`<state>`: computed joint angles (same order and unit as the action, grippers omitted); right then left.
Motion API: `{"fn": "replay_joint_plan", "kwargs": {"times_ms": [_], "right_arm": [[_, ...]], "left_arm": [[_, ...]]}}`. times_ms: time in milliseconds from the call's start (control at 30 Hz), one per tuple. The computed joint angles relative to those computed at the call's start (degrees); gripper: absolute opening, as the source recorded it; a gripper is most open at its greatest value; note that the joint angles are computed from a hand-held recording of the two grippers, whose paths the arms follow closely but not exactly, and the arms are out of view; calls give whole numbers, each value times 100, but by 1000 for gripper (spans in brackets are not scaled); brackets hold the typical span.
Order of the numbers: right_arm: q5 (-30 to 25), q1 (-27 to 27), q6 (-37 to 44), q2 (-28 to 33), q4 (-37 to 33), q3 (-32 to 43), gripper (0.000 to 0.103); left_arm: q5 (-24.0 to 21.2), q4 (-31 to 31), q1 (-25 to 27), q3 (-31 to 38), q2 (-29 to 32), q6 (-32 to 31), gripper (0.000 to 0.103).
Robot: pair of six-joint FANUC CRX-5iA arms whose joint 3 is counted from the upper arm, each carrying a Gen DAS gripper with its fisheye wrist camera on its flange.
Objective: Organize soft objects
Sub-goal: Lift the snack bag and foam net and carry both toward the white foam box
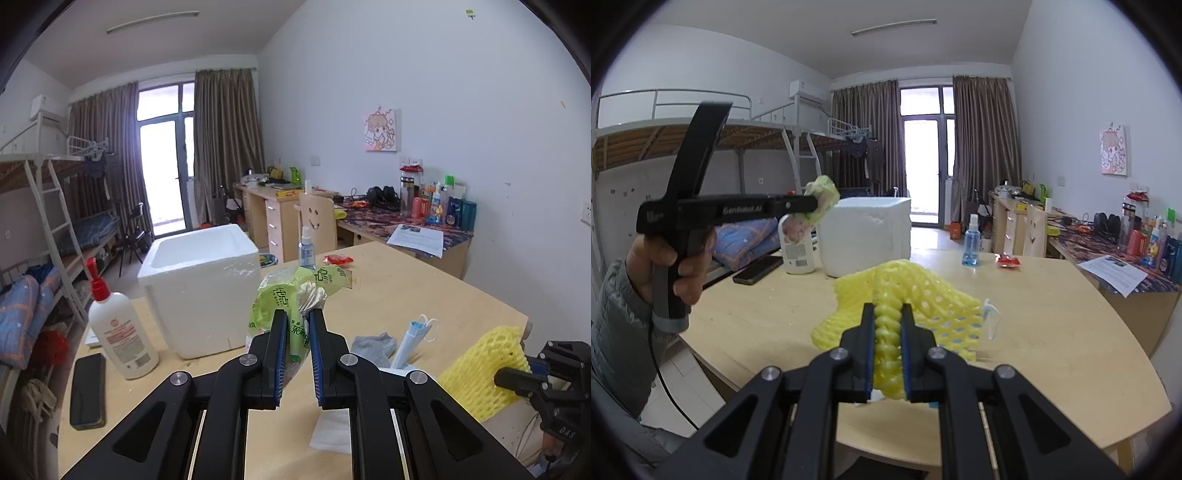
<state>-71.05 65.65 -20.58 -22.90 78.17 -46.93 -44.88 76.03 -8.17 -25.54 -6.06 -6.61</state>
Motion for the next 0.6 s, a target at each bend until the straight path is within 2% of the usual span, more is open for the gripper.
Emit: {"fn": "replay_joint_plan", "kwargs": {"times_ms": [200, 600], "right_arm": [[361, -218, 44, 77, 139, 85, 15], [1167, -891, 376, 462, 596, 456, 15]], "left_arm": [[88, 239, 72, -144, -91, -95, 13], [450, 1182, 130, -623, -396, -446, 13]]}}
